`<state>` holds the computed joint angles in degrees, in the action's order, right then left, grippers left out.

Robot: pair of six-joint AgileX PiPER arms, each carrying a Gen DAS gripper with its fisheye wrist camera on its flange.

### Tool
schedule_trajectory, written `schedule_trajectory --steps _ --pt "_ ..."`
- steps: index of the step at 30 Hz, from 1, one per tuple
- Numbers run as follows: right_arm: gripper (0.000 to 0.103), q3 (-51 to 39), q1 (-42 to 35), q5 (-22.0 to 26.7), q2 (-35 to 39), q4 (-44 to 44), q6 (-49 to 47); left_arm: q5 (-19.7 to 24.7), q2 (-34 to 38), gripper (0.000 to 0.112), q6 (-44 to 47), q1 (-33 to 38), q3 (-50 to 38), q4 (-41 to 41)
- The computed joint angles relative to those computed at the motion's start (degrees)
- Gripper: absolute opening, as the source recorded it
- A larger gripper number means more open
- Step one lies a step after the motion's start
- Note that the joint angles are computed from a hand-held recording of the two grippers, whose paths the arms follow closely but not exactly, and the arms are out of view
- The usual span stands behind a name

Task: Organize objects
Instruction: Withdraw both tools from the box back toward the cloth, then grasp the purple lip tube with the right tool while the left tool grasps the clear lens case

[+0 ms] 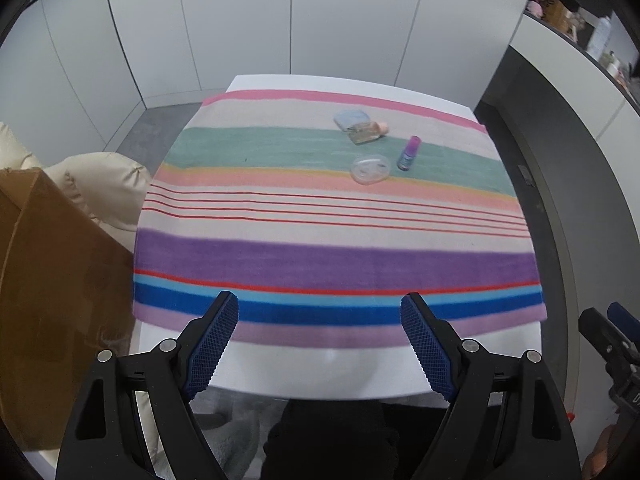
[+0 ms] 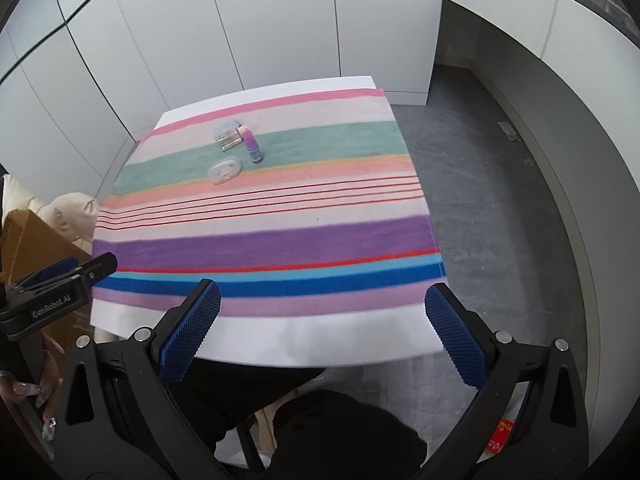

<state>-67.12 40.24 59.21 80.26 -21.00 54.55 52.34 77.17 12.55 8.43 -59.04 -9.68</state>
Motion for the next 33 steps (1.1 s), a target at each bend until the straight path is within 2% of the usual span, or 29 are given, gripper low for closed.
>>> schedule_trajectory --steps 11,15,21,24,27,30,31,32,33 --pt "0.103 -10.46 -7.52 -7.5 16.79 2.75 -10.54 -5.97 13.77 0.085 -1.05 -0.1 -7.17 2.38" --pt "0.103 -17.94 -10.78 -9.05 24.49 4.81 -15.95 -8.22 17.39 0.085 -2.02 -1.51 -9.36 4.89" --pt "0.103 -30.64 -13.1 -11.22 36.29 8.36 -24.42 -8.95 23.89 0.085 -3.14 -2.96 -13.11 5.44" --pt "0.1 -38.38 -13.04 -10.42 42.98 8.78 -27.15 -9.4 26.63 0.085 -3.76 -4.0 -14.64 5.96" --pt "0.092 -46.46 -12.84 -8.34 49.69 8.56 -27.8 -9.56 28.83 0.085 -3.66 -4.94 -15.99 5.9" --pt "0.069 -55.03 -12.45 -5.56 56.41 7.63 -27.54 -8.81 31.25 0.085 -2.4 -5.38 -18.05 3.95" --pt "0.053 -57.75 -12.56 -4.61 58.39 8.14 -28.12 -8.61 31.98 0.085 -2.51 -5.74 -18.77 3.92" --pt "0.031 -59.77 -12.72 -3.92 59.96 9.01 -28.75 -8.44 32.77 0.085 -2.64 -6.22 -19.62 3.97" --pt "0.02 -60.62 -12.87 -4.25 60.94 9.98 -29.39 -8.36 33.34 0.085 -2.84 -6.77 -20.33 4.1"
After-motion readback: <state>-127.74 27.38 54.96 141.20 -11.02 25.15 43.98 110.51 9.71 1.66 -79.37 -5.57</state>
